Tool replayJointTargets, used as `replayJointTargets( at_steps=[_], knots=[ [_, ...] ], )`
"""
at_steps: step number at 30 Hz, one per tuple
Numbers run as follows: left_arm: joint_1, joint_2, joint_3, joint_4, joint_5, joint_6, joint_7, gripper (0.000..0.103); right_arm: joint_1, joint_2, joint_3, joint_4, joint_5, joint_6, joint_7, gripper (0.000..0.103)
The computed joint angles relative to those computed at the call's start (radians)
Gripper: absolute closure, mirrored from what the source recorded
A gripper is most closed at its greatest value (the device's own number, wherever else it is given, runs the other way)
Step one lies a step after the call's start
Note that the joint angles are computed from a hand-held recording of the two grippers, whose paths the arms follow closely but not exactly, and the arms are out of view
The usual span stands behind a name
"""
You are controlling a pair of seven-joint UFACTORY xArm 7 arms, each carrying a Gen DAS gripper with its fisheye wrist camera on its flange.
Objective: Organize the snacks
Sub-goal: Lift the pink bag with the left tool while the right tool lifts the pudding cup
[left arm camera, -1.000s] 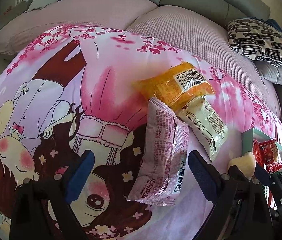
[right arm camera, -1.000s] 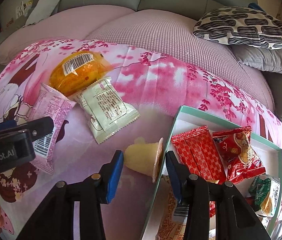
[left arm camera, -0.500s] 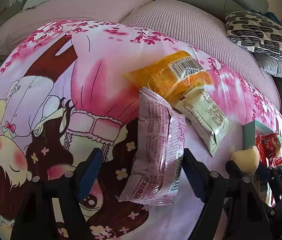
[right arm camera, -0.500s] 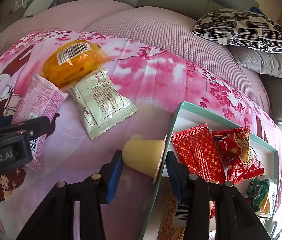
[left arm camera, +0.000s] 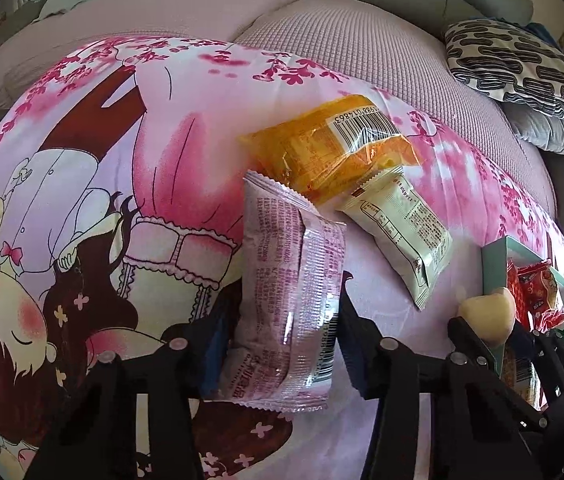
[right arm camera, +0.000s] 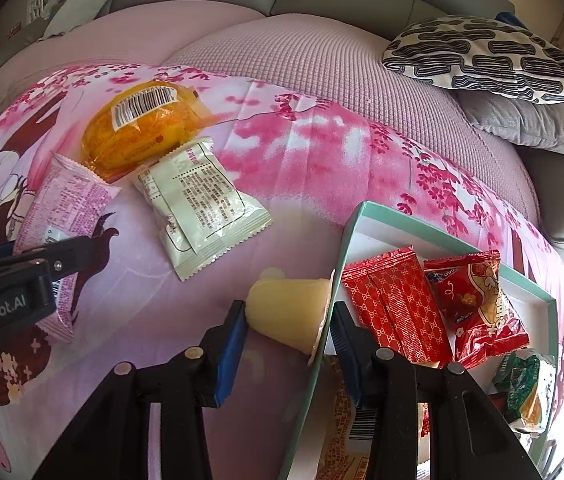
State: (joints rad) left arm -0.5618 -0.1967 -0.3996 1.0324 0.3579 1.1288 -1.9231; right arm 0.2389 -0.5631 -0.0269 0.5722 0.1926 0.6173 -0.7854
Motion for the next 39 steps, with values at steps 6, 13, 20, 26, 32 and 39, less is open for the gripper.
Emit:
replayJointTargets(
  at_steps=[6, 13, 20, 26, 32, 39],
  knots=[
    [0.002, -0.019, -0.003, -0.016, 0.004, -0.017, -0.016, 0.061, 0.002, -0.01, -0.01, -0.001, 0.013, 0.011, -0.002, 0.059],
    [0.008, -0.034, -0.016, -0.015, 0.021, -0.014, -0.031, 0.063, 0.004, -0.024, -0.029, 0.003, 0.044, 0.045, -0.022, 0.059],
    [0.014, -0.054, -0.027, -0.019, 0.033, -0.004, -0.048, 0.063, 0.003, -0.032, -0.043, 0.009, 0.076, 0.07, -0.051, 0.059],
    [0.019, -0.05, -0.019, -0.037, 0.008, -0.046, -0.031, 0.063, 0.007, -0.044, -0.058, -0.002, 0.103, 0.067, -0.092, 0.059],
    [0.023, -0.061, -0.018, -0.056, -0.005, -0.071, -0.032, 0.063, 0.003, -0.051, -0.05, -0.01, 0.101, 0.057, -0.105, 0.059],
    [0.031, -0.071, -0.015, -0.076, -0.024, -0.097, -0.019, 0.063, 0.004, -0.079, -0.044, -0.027, 0.088, 0.036, -0.122, 0.057]
  ],
)
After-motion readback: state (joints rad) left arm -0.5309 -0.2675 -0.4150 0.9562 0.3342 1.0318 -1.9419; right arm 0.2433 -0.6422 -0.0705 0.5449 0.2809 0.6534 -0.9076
